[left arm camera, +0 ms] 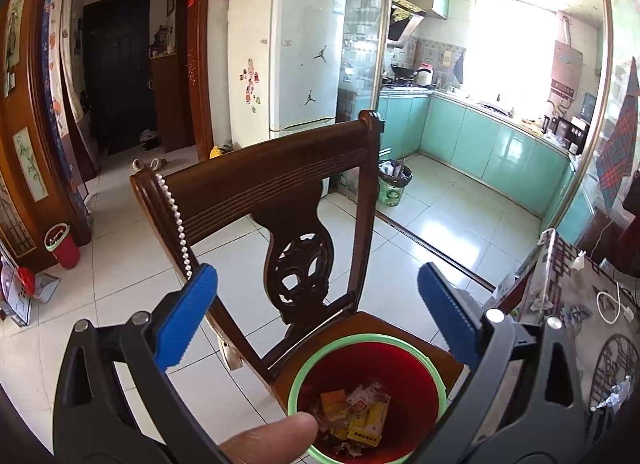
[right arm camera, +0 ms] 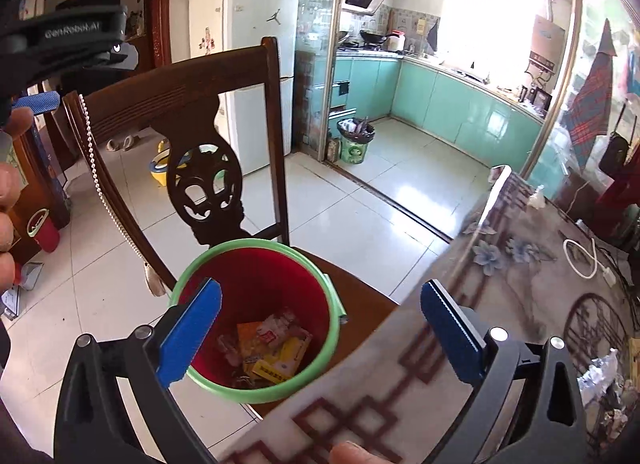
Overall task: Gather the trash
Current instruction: 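Move both tools back over the table toward the crumpled trash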
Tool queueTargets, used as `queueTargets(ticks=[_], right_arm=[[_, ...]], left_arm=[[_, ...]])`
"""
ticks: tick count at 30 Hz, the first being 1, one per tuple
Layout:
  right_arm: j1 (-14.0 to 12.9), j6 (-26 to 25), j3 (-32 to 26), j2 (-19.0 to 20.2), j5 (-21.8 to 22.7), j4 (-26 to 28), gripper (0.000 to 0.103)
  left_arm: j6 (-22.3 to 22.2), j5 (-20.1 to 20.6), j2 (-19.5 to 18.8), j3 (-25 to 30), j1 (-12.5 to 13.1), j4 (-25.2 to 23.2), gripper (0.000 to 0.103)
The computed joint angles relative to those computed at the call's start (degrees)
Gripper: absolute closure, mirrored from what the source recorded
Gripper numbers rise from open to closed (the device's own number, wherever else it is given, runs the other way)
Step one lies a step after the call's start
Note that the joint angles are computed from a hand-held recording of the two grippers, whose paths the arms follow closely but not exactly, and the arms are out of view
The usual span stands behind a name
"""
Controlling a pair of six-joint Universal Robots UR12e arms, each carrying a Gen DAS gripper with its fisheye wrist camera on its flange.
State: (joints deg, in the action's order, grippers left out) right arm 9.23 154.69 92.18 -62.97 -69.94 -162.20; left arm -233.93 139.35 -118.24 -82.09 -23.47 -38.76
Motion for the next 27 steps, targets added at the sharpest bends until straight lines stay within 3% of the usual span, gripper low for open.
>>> queueTargets(ticks=[3,7,14,18,22,27], right_arm=[[-2.2,0.5,2.0,-1.9,-1.0,-1.6,0.006],[-5.2,0.9,4.1,-4.0,-1.9,-2.2,0.006],[-11.1,0.4,8.0,-7.4,-4.5,-3.3,0.006],[-14.9,0.7,10.3,-8.9,-5.2,-3.3,0.006],[-18.2,0.7,11.5,-9.5,-6.3,-3.7,0.006],[-21.7,0.7,12.9,-9.8,-7.0,-4.9,0.006]], left_arm=[[6.4,0.8,-2.5,3.5,-1.4,1.2,0.005],[15.1,-1.2,-5.9,8.2,-3.3,5.6,0.004],[25.9,-13.6,-12.2,17.9,-5.7,9.9,0.004],[30.7,-19.2,-16.5,24.0,-7.4,7.7,0.004],[32.0,-28.3,-20.0,29.2,-8.3,3.6,0.004],[32.2,-33.3,-24.5,36.5,-9.5,-1.1,0.004]])
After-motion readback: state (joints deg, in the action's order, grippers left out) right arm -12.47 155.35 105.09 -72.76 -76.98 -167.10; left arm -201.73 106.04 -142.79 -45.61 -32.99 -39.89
